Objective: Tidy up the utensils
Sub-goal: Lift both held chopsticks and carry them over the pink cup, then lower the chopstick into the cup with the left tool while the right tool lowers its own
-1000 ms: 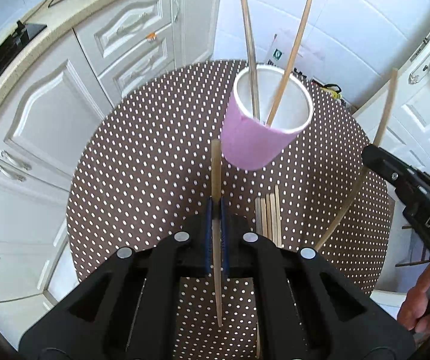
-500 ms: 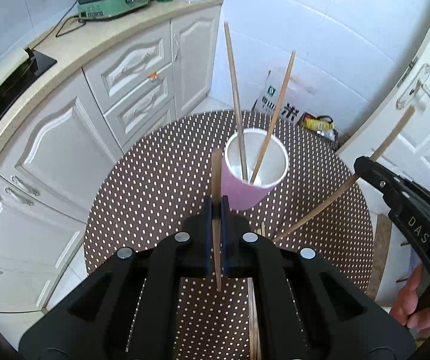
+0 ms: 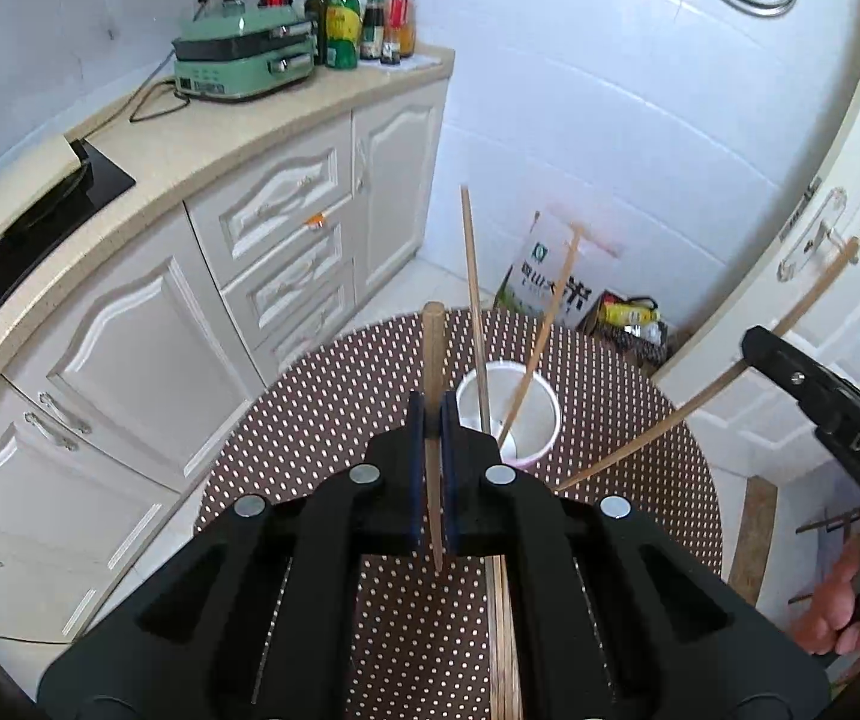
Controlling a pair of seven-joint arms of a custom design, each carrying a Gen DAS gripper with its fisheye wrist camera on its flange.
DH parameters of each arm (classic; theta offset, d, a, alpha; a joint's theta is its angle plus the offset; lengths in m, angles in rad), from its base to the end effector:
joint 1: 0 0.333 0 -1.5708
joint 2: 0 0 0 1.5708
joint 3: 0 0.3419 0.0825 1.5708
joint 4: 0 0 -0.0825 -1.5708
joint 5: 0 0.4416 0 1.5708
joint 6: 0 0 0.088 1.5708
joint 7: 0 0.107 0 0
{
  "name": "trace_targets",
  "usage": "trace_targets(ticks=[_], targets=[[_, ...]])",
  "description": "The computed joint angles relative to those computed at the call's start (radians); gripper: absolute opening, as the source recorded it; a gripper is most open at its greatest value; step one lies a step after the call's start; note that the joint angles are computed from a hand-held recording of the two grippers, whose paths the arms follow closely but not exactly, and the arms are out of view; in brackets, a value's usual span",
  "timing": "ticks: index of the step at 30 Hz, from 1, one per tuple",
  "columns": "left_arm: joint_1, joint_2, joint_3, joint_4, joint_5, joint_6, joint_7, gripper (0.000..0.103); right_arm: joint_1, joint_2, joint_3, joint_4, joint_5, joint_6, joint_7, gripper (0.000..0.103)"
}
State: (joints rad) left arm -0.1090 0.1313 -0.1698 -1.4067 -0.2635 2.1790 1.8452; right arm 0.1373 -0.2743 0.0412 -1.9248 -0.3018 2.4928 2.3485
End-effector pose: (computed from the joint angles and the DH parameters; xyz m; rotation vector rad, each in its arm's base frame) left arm 0.6720 -0.1924 0.7277 -1.4386 2.3321 -0.9264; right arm 0.5621 0.1066 0.7256 -1.2635 1.9825 -0.6571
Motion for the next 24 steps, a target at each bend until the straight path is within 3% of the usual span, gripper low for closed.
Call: trace_targets(ticks=[11,24], targets=[[0.005,0.045,-0.007,0.120,-0.049,0.034,0.001,0.005,-0.015,0.030,-0.001,0.070,-0.027,0.064,0.000,0.004],[-0.035,0.175,-0.020,0.282,0.007,0.019,-0.063,0.005,-0.006,0.096,-0.014,0.118,-0.007,0.061,-0.042,0.004]])
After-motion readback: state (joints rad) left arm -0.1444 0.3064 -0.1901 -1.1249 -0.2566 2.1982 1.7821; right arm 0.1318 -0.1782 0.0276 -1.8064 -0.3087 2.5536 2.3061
